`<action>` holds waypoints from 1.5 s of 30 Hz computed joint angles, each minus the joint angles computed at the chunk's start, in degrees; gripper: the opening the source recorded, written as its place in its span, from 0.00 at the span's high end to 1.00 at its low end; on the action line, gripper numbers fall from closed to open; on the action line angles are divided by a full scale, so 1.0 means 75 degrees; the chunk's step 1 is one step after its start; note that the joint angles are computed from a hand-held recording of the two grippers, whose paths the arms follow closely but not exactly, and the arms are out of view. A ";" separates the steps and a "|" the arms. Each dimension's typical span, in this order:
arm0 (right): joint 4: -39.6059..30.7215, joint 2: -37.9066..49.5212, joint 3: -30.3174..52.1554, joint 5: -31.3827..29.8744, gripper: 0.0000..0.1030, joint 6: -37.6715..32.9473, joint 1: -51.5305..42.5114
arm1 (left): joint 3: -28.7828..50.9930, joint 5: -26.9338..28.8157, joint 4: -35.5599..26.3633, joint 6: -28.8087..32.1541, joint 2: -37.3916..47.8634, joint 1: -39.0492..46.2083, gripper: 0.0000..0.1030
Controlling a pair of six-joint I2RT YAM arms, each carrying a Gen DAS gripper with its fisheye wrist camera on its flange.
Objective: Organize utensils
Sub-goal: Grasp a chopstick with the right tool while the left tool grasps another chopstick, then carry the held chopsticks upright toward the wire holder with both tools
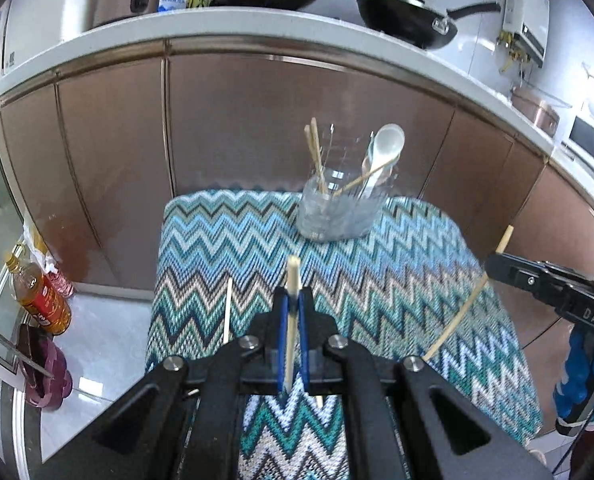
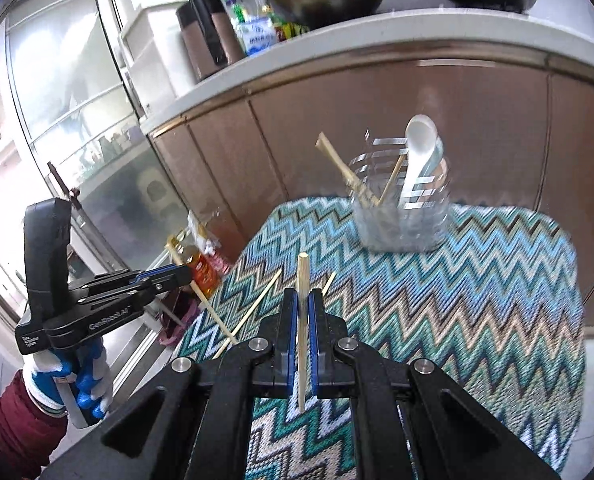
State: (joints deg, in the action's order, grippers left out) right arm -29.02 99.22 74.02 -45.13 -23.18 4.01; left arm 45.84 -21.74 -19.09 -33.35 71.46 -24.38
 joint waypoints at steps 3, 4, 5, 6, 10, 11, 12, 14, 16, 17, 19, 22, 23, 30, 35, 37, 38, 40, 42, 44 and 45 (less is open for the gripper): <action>0.0337 -0.0051 0.0165 -0.0123 0.95 0.0270 -0.0123 | 0.0285 -0.0013 0.0118 0.0075 -0.0075 0.0011 0.95; 0.0462 -0.0050 0.0228 -0.0123 0.95 0.0374 -0.0142 | 0.0408 -0.0002 0.0168 0.0132 -0.0097 0.0031 0.95; 0.0599 -0.0033 0.0340 -0.0142 0.95 0.0508 -0.0166 | 0.0567 -0.0041 0.0196 0.0182 -0.0081 0.0016 0.95; 0.0737 0.0000 0.0497 -0.0150 0.95 0.0660 -0.0181 | 0.0705 -0.0079 0.0210 0.0223 -0.0047 -0.0002 0.95; 0.1056 0.0215 0.1215 -0.0174 0.95 0.1144 -0.0133 | 0.1516 -0.0003 0.0322 0.0600 0.0217 0.0089 0.95; 0.1094 0.0243 0.1334 -0.0153 0.95 0.1216 -0.0108 | 0.1806 0.0076 0.0338 0.0726 0.0339 0.0165 0.95; 0.1122 0.0318 0.1550 -0.0155 0.95 0.1301 -0.0089 | 0.1974 0.0127 0.0355 0.0781 0.0430 0.0218 0.95; 0.1185 0.0546 0.2031 -0.0157 0.95 0.1482 -0.0023 | 0.2456 0.0345 0.0374 0.0938 0.0655 0.0421 0.95; 0.1261 0.0767 0.2394 -0.0138 0.95 0.1621 0.0050 | 0.2735 0.0511 0.0370 0.1068 0.0797 0.0601 0.95; 0.1299 0.0903 0.2555 -0.0178 0.95 0.1698 0.0068 | 0.2801 0.0708 0.0365 0.1132 0.0850 0.0730 0.95; 0.1394 0.1099 0.2688 -0.0273 0.95 0.1791 0.0081 | 0.2670 0.1000 0.0378 0.1141 0.0862 0.0906 0.95; 0.1373 0.1347 0.2720 -0.0391 0.95 0.1745 0.0068 | 0.2186 0.1586 0.0170 0.1046 0.0921 0.1098 0.95; 0.1345 0.1443 0.2704 -0.0419 0.95 0.1732 0.0062 | 0.1962 0.1865 0.0093 0.1074 0.0962 0.1161 0.93; 0.1322 0.1575 0.2067 -0.0475 0.95 0.1462 -0.0104 | 0.1052 0.3518 -0.0767 0.1197 0.2285 0.1389 0.93; 0.1290 0.1459 0.1642 -0.0503 0.95 0.1264 -0.0237 | 0.1164 0.4071 -0.0729 0.1099 0.3436 0.1435 0.87; 0.1226 0.1394 0.1558 -0.0484 0.95 0.1173 -0.0283 | 0.1299 0.3999 -0.0735 0.1138 0.3748 0.1385 0.77; 0.1179 0.1387 0.1568 -0.0476 0.95 0.1142 -0.0309 | 0.1362 0.3942 -0.0734 0.1120 0.3896 0.1361 0.75; 0.1100 0.1386 0.1554 -0.0501 0.95 0.1066 -0.0413 | 0.1514 0.3897 -0.0769 0.1201 0.4106 0.1393 0.75; 0.1038 0.1444 0.1609 -0.0501 0.95 0.1059 -0.0468 | 0.1660 0.3727 -0.0840 0.1325 0.4289 0.1424 0.75; 0.1004 0.1521 0.1643 -0.0521 0.95 0.1058 -0.0515 | 0.1813 0.3634 -0.0983 0.1375 0.4417 0.1430 0.75; 0.0993 0.1565 0.1654 -0.0532 0.95 0.1060 -0.0533 | 0.1891 0.3587 -0.1045 0.1388 0.4476 0.1428 0.76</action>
